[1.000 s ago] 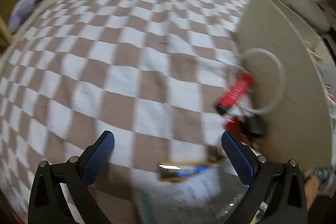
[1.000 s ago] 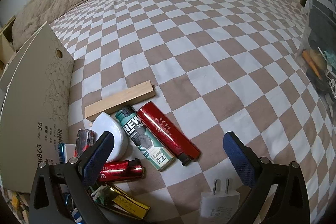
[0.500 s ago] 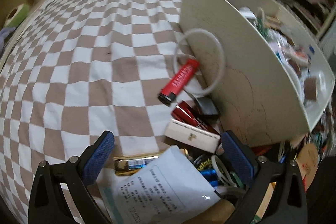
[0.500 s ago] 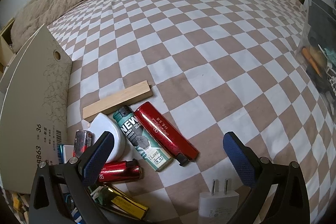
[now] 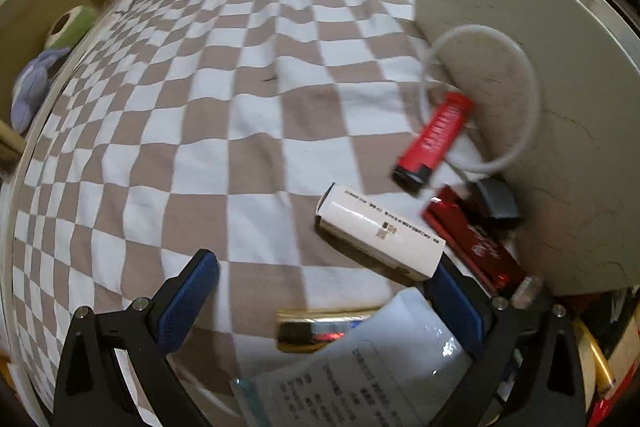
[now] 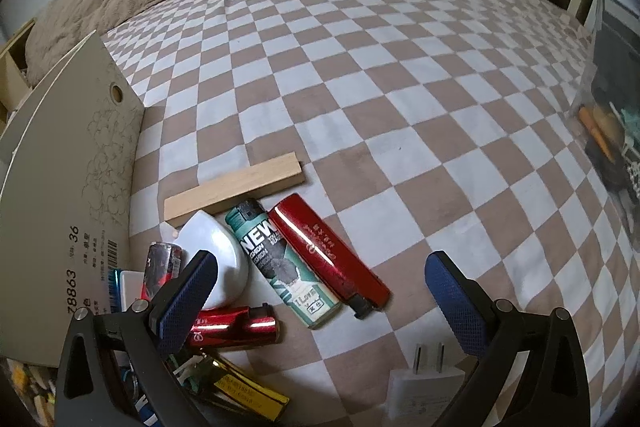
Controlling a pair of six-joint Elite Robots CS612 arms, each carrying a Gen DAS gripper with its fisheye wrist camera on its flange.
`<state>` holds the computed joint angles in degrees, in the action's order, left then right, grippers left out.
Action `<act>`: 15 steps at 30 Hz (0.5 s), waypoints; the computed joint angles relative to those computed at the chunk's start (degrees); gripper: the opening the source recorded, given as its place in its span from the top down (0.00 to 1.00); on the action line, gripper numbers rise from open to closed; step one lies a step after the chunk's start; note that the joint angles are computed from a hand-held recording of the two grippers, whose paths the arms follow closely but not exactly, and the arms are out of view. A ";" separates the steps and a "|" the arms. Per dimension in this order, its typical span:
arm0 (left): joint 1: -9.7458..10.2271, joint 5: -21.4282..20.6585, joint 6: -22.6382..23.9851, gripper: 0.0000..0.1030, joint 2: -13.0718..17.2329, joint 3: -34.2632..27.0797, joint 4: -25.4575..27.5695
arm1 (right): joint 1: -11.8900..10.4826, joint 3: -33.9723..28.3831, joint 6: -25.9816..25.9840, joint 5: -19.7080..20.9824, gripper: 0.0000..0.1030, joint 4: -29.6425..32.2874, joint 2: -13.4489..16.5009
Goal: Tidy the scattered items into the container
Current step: 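Lower the left tool onto the white rectangular box and close it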
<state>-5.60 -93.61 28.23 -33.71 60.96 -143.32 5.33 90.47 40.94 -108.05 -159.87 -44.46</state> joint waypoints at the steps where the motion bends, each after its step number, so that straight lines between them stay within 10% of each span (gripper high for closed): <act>1: 0.08 -0.18 -0.14 0.00 0.18 -0.14 -0.65 | 0.12 0.01 -0.05 -0.73 0.00 -0.48 0.04; 8: -0.17 -1.98 3.45 0.00 1.04 -0.11 -4.76 | -0.94 2.85 8.97 0.30 0.00 -6.30 -1.05; 15: -0.13 -4.83 2.06 0.44 0.64 -0.16 -3.22 | -0.17 -0.47 2.78 -1.69 0.00 2.70 -0.07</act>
